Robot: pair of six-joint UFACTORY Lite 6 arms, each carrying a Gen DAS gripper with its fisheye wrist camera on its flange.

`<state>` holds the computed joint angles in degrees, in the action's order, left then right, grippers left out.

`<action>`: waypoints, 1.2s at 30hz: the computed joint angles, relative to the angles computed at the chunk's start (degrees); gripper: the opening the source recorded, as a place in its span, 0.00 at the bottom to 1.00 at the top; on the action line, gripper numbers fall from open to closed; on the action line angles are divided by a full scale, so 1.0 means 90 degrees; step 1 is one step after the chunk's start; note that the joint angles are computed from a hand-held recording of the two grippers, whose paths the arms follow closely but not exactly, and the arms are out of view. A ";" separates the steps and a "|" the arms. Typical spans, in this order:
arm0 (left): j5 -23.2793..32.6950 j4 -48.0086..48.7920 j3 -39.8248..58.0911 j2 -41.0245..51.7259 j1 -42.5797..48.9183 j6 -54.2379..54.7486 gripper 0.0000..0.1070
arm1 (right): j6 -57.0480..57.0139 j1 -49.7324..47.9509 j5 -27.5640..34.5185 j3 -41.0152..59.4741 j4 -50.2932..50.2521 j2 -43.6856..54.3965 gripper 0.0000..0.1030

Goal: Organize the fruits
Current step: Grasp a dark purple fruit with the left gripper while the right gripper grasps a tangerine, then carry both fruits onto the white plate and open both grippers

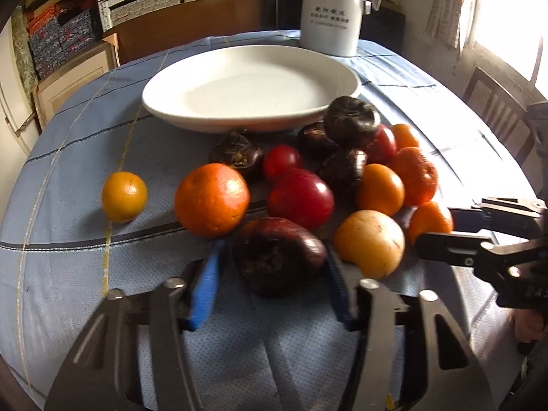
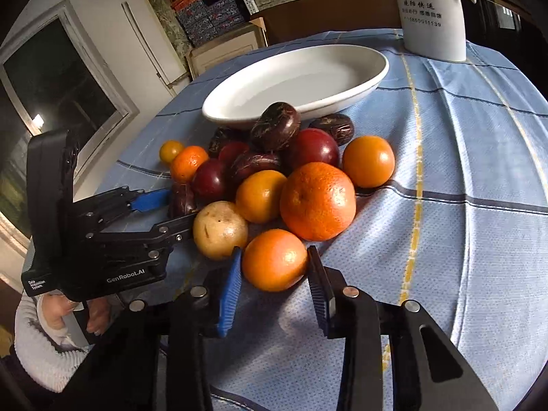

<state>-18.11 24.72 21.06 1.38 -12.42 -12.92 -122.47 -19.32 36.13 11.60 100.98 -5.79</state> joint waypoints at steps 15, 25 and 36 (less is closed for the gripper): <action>-0.0163 0.4406 0.0541 -0.1025 0.1084 -0.4360 0.43 | 0.1411 -0.0781 0.0801 0.0180 -0.1184 -0.1589 0.36; 0.0361 0.5665 0.4044 0.2259 0.0796 -0.6459 0.44 | 0.1876 0.1055 -0.0638 0.4068 0.0400 0.2298 0.36; 0.0279 0.4546 0.4280 0.2686 0.0843 -0.5133 0.62 | 0.1052 0.1102 -0.0622 0.4281 0.1213 0.2794 0.38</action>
